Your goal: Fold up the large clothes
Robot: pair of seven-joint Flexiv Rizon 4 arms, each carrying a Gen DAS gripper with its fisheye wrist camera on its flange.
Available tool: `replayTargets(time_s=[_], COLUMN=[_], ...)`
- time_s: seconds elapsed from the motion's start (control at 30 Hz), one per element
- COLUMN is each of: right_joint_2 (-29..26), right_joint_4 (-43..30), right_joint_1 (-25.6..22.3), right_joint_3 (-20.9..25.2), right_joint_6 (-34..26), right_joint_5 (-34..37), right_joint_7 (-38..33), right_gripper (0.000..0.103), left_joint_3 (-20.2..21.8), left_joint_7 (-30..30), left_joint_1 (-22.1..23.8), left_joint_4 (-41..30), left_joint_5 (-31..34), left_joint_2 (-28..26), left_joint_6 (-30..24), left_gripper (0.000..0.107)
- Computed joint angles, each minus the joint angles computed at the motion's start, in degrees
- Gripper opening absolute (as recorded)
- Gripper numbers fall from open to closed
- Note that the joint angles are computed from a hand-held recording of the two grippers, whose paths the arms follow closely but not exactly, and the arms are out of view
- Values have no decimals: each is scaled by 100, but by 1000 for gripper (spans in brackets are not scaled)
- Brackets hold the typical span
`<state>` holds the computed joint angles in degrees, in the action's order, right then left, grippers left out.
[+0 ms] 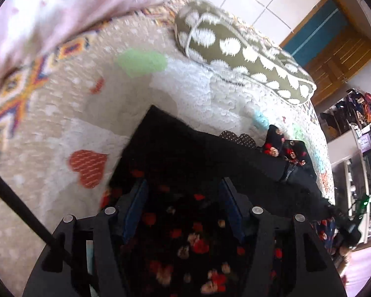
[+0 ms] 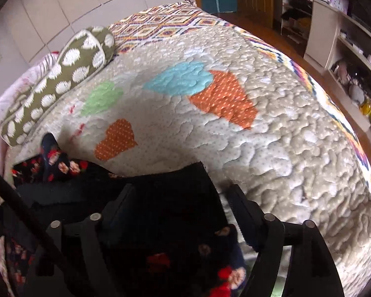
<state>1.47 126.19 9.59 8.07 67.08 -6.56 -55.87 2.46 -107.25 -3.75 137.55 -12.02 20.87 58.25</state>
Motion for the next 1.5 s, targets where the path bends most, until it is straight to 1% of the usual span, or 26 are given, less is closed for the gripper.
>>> replayTargets(time_s=[0.07, 0.17, 0.23, 0.27, 0.3, 0.4, 0.43, 0.5, 0.57, 0.63, 0.67, 0.7, 0.77, 0.8, 0.83, 0.87, 0.9, 0.93, 1.0, 1.03, 1.07, 1.17, 1.27, 1.37, 1.43, 1.5], right_joint_2=[408, 1147, 1783, 2013, 2253, 2822, 2879, 2787, 2495, 2159, 1977, 1872, 1842, 1956, 2186, 2391, 2517, 2659, 2848, 2887, 2988, 3384, 3884, 4214, 4353, 4211], right_joint_4=[159, 288, 471, 493, 509, 455, 429, 418, 439, 437, 502, 589, 925, 1084, 1180, 1205, 1195, 1249, 1435, 1514, 1590, 1743, 1878, 2035, 2103, 2157], right_joint_1=[-94, -103, 2, 200, 465, 1498, 1867, 2360, 2649, 2715, 2578, 2389, 1959, 1918, 2004, 1931, 1764, 1571, 1139, 809, 589, 242, 313, 636, 1059, 1504], right_joint_3=[22, 50, 88, 66, -42, -435, -578, -692, -622, -475, -286, -126, -18, -223, -614, -942, -1084, -1039, -589, -253, -87, 110, 291, 588, 570, 568], right_joint_6=[82, -67, -251, -377, -521, -1052, -1137, -1081, -887, -763, -635, -503, -186, -115, -183, -405, -599, -678, -522, -483, -516, -687, -655, -537, -694, -688], right_joint_5=[-321, -201, -44, 224, 629, 2207, 2778, 3661, 4287, 4560, 4407, 4231, 3879, 4030, 4554, 5164, 5474, 5431, 4727, 4249, 3870, 3178, 2846, 2632, 2560, 2486], right_joint_7=[169, -216, -595, -818, -1116, -1872, -2124, -2550, -2841, -3034, -3005, -2952, -2642, -2674, -2939, -3326, -3573, -3529, -3090, -2685, -2393, -1758, -1427, -1187, -1250, -1339], right_gripper=[76, 76, 76, 74, 65, 50, 47, 46, 46, 44, 39, 23, 0, 0, 0, 0, 0, 0, 0, 0, 0, 0, 18, 53, 55, 55], left_joint_3=[-3, -214, -315, -366, -376, -533, -648, -837, -1053, -1220, -1325, -1418, -1586, -1714, -1780, -1892, -1929, -1946, -1929, -1912, -1913, -1939, -1999, -2027, -2008, -1982], left_joint_7=[16, -212, -353, -430, -462, -680, -844, -1207, -1682, -2020, -2161, -2270, -2404, -2448, -2518, -2605, -2681, -2757, -2922, -2984, -3042, -3201, -3314, -3402, -3443, -3466], left_joint_1=[7, 115, 101, 72, -22, -280, -325, -483, -654, -825, -912, -972, -1084, -1128, -1183, -1223, -1261, -1284, -1318, -1319, -1326, -1350, -1345, -1356, -1393, -1430], left_joint_4=[-31, -86, -27, 23, 114, 416, 533, 767, 1047, 1216, 1328, 1368, 1390, 1393, 1413, 1414, 1405, 1390, 1389, 1389, 1393, 1427, 1363, 1319, 1331, 1365], left_joint_5=[140, 724, 986, 1067, 1108, 1152, 1192, 1179, 1124, 1151, 1206, 1298, 1510, 1684, 1824, 1994, 2083, 2149, 2228, 2275, 2320, 2476, 2582, 2673, 2718, 2757], left_joint_2=[296, 1085, 1641, 1880, 2180, 2900, 3113, 3437, 3672, 3743, 3738, 3705, 3570, 3512, 3513, 3544, 3522, 3484, 3429, 3400, 3374, 3344, 3255, 3198, 3210, 3242], left_joint_6=[-241, -910, -1282, -1437, -1598, -1955, -2034, -2175, -2199, -2261, -2263, -2337, -2462, -2545, -2501, -2471, -2478, -2478, -2430, -2417, -2403, -2321, -2323, -2341, -2317, -2270], left_gripper=[59, 63, 72, 72, 72, 72, 72, 72, 72, 72, 72, 72, 72, 72, 73, 74, 76, 78, 83, 87, 90, 95, 99, 100, 100, 100])
